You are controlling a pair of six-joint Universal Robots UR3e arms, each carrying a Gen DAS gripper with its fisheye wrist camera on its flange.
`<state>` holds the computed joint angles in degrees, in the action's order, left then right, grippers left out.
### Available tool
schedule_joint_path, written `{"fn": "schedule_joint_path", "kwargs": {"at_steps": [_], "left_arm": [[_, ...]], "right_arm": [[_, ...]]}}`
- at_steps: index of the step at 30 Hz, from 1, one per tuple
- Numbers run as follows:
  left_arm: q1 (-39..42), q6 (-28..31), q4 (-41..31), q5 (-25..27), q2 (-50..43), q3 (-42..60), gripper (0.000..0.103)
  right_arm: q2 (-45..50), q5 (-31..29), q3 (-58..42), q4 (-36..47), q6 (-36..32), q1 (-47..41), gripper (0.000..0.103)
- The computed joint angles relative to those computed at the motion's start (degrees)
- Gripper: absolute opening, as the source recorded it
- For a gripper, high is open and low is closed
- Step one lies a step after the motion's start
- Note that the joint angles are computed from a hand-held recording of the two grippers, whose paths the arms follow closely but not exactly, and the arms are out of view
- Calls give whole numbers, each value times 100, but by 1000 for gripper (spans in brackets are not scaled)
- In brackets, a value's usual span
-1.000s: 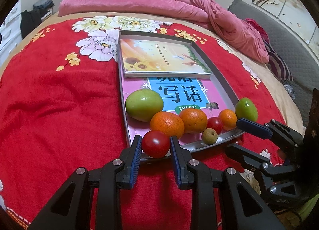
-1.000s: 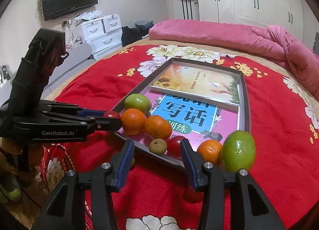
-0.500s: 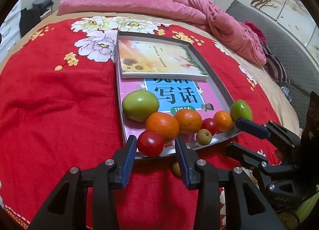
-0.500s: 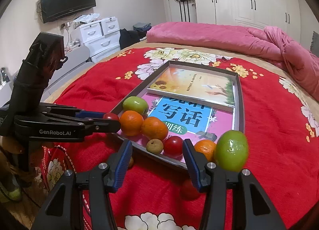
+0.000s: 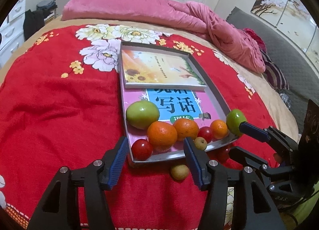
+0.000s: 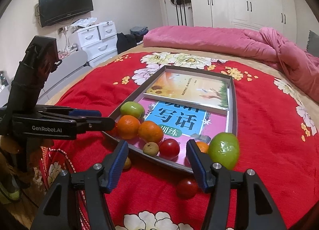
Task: Organize fruits
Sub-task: 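Grasp the last kiwi with the left gripper while the right gripper grasps a cherry tomato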
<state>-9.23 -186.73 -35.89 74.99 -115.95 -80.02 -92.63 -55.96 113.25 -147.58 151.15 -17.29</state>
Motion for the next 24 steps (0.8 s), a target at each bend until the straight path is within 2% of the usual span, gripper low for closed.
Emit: {"fn": "schedule_joint_path", "kwargs": {"at_steps": [9,16,24], "left_arm": [[-48,-8,93,75,205,-93,73],[-8,-26,23,-20,315,-136,74],[-41,104,-197,-130,453,-226,75]], "right_arm": [[-285,95,133,-70,129,-227,69],[-555,84,250,-21,131,-427,78],[-888,104,382,550,-27,-672,79]]}}
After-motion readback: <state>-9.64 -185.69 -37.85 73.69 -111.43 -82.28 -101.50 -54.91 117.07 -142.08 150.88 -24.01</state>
